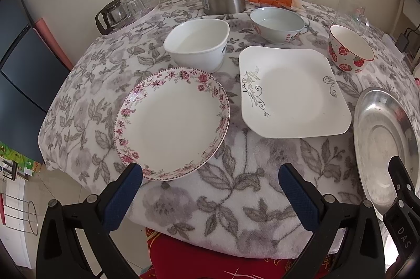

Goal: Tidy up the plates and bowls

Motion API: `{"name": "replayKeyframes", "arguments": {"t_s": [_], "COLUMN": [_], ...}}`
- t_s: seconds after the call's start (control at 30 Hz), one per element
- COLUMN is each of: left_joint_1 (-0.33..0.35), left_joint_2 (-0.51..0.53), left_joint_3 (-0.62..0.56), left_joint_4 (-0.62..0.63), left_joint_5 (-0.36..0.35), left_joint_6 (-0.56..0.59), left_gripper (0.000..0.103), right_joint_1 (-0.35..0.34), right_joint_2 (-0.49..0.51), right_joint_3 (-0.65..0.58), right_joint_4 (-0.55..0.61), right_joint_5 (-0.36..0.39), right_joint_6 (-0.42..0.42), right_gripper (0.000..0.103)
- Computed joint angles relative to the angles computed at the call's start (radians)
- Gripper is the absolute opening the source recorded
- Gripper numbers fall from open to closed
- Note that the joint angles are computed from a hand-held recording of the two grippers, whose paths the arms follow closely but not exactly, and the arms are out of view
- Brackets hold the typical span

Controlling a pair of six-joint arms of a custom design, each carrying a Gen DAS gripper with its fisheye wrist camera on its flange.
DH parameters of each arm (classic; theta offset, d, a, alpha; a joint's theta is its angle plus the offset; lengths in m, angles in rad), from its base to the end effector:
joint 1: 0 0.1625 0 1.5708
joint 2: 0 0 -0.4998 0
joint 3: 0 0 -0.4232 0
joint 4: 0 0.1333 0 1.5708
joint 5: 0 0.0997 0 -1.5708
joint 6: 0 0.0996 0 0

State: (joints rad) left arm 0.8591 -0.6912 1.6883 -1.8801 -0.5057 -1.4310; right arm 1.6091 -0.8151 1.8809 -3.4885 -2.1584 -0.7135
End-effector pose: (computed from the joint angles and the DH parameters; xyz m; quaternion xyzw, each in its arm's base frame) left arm -0.2649 -0.6446 0.0251 -0.1252 0.8194 -0.2805 0.4839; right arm 0.1039 -0.6721 0.1763 0.2087 -0.8547 0.2858 0.3798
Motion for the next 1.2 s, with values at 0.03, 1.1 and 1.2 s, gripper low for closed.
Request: {"name": "replayKeyframes", "arguments": {"t_s": [0.03,1.1,1.2], "left_joint_1": [0.000,-0.011,-0.024], "left_joint_2": [0.000,0.012,0.016], "left_joint_3": [0.000,-0.004,0.035], "left_joint_4": [0.000,-0.006,-0.199], "left_joint_5": [0.000,0.020,0.040], "left_joint_6": [0.000,-0.037,0.055], "left_gripper": [0.103,0.103,0.103], "right_joint_1": [0.000,-0.022,-0.050], "right_joint_2": [-0.002,-0.020,-0.046], "right_joint_3": [0.001,-0.014,-0.038], "right_joint_4": [0.002,0.049,0.097], "right_joint_5": [0.000,0.024,0.038], "right_joint_6": [0.002,0.031,0.111], "right_gripper": [0.103,0.103,0.103]}}
